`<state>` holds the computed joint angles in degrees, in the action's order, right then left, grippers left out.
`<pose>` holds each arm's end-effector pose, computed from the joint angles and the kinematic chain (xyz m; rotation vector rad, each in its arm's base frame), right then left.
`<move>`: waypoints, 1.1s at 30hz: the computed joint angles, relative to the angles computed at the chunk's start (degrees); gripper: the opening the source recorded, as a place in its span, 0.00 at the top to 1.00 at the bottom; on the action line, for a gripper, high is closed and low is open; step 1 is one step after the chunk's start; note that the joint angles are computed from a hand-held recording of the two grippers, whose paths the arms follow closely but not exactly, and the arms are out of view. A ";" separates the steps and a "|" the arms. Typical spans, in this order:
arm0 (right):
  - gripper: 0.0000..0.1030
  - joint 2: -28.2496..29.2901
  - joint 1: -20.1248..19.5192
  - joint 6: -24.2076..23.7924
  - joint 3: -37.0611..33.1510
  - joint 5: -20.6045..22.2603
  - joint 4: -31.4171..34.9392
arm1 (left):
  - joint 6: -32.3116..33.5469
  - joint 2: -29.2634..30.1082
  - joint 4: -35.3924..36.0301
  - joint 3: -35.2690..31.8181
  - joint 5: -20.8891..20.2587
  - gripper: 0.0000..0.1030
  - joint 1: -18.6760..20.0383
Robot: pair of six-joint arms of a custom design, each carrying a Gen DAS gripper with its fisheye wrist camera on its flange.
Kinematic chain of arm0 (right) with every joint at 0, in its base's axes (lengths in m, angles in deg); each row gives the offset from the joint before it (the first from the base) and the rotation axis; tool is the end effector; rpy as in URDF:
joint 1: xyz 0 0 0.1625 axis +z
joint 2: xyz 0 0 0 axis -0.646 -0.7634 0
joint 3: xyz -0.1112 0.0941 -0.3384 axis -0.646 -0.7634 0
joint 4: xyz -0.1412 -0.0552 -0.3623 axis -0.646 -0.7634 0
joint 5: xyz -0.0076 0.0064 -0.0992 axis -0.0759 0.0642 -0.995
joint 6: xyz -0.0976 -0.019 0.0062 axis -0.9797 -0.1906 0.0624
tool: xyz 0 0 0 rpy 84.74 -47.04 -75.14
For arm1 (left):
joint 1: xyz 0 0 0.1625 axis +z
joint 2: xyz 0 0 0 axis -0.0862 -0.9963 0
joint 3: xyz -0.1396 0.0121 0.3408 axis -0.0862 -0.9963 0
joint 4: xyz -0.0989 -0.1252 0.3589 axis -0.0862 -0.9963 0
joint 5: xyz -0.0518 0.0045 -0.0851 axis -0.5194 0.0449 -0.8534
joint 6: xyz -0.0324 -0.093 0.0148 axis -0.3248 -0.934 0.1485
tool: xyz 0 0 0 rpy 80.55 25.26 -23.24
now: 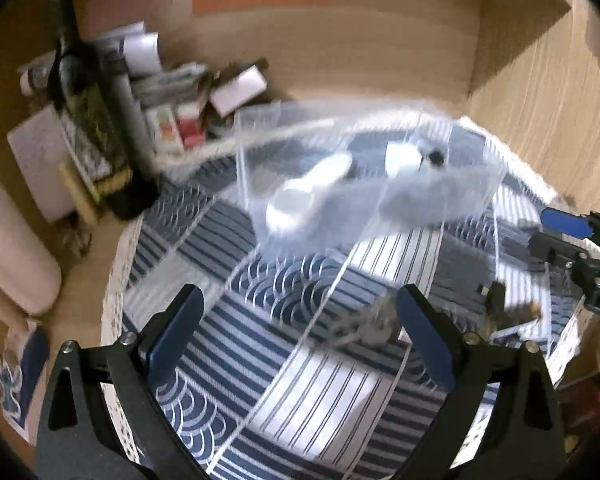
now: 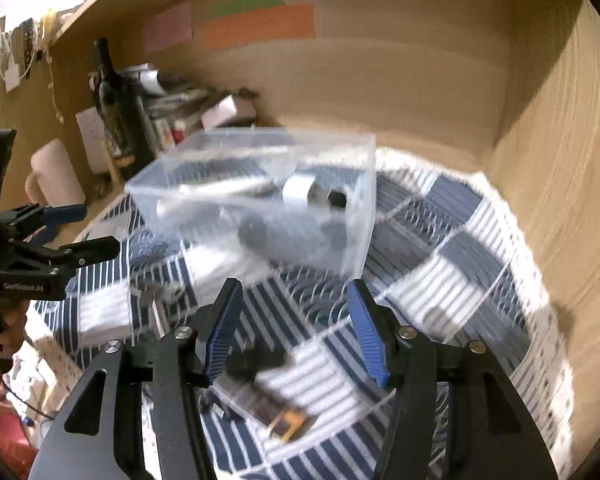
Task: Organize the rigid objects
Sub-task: 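Grasp the keys with the left tool while the right tool grasps the gold-labelled battery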
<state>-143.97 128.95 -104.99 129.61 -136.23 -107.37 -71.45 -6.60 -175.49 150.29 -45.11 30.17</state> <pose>0.1121 -0.3828 0.1709 1.1080 -2.3977 0.7170 -0.1859 -0.3316 0.0886 0.2661 2.1343 -0.9452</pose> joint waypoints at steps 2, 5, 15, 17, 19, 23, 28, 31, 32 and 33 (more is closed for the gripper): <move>0.50 0.16 -0.59 -0.63 0.82 -0.43 0.56 | -0.68 0.13 -0.27 0.92 -1.54 0.05 0.19; 0.50 0.51 -1.43 -1.64 1.71 -1.18 1.95 | -0.30 0.63 -1.88 1.81 -3.42 0.10 0.58; 0.50 0.31 -2.92 -4.38 2.89 -3.59 5.01 | 12.03 8.07 -13.44 -1.03 -8.24 0.28 4.85; 0.50 0.98 -2.51 -4.46 2.72 -4.18 4.31 | 12.20 9.04 -14.64 -0.98 -7.78 0.34 4.52; 0.53 1.39 -2.55 -4.33 2.48 -4.19 3.75 | 12.73 9.24 -15.89 -0.66 -8.43 0.46 3.75; 0.71 2.24 -2.87 -3.61 1.60 -4.30 2.50 | 12.76 10.07 -16.94 -0.56 -9.76 0.78 2.38; 0.79 1.55 -3.79 -1.83 1.26 -3.56 2.76 | 13.80 10.42 -16.89 -1.20 -11.27 0.90 1.82; 0.79 1.06 -3.82 -2.09 1.39 -3.66 3.06 | 14.01 9.86 -15.70 -1.82 -10.52 0.88 2.03; 0.79 0.75 -3.90 -2.24 1.45 -3.57 3.36 | 14.62 9.55 -15.69 -1.96 -10.23 0.82 2.45; 0.79 0.67 -3.90 -2.20 1.41 -3.61 3.61 | 14.83 9.19 -15.20 -2.27 -9.67 0.71 2.92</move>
